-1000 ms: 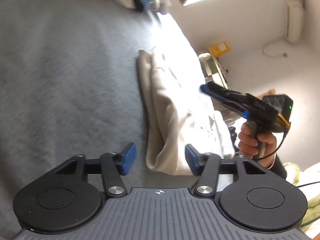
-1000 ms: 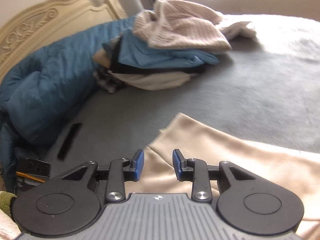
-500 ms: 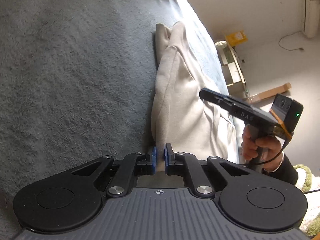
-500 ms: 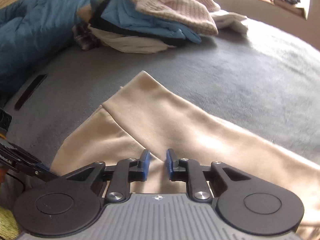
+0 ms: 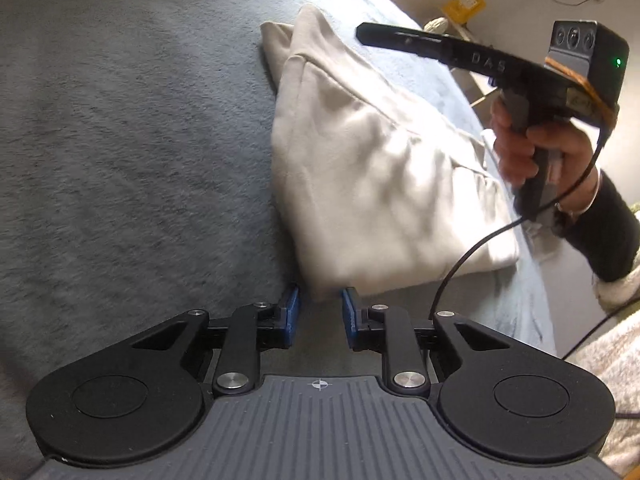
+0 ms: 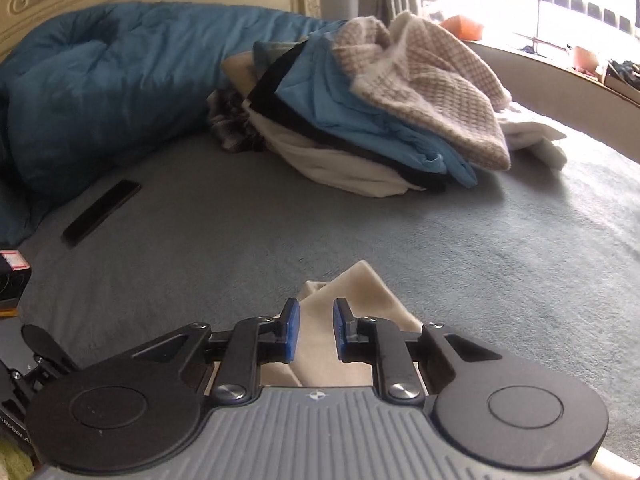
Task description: Fold clothes
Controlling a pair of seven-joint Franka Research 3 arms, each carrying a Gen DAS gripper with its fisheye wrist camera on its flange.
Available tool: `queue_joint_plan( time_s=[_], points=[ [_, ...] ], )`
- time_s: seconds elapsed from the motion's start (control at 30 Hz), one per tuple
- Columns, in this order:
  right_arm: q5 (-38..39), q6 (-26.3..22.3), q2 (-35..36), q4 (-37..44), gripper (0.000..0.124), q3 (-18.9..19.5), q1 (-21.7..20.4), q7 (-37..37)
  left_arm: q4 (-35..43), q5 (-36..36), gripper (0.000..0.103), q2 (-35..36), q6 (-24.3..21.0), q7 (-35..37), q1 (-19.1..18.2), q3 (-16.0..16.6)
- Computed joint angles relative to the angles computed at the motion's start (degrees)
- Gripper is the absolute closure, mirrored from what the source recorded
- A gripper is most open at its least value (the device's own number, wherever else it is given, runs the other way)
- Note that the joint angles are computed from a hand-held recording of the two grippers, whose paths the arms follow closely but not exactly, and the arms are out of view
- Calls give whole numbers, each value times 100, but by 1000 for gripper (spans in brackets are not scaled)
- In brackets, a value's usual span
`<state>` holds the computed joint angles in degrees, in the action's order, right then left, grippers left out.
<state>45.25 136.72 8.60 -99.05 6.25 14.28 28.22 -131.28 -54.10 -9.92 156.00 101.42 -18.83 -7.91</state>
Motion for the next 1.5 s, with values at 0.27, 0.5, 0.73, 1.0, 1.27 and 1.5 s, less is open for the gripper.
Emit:
queue_joint_plan(
  time_s=[0.27,0.5,0.73,1.0,1.27,1.5],
  points=[
    [-179,-396,723,998,82,-23,-167,576,-222,669,75,-290,1013,-20,38,143],
    [-820,-1412,1726,2426,82,85,-243,1258,125,3683,75,159,1161,-1214,468,-334],
    [-652,-1685,1875,2586,86,268,-432,1147,660,5513,75,670,988,-2619,599,-451],
    [-661,-1758,2004,2725,106,268,-409,1076,793,5339,75,783,805,-2647,563,-374],
    [-462,-1827,2099,2810,124,337,-511,966,861,4638,78,891,749,-2383,579,-374],
    [-263,-1785,2088,2785,124,356,-551,898,910,4896,73,895,619,-2862,640,-395]
  ],
)
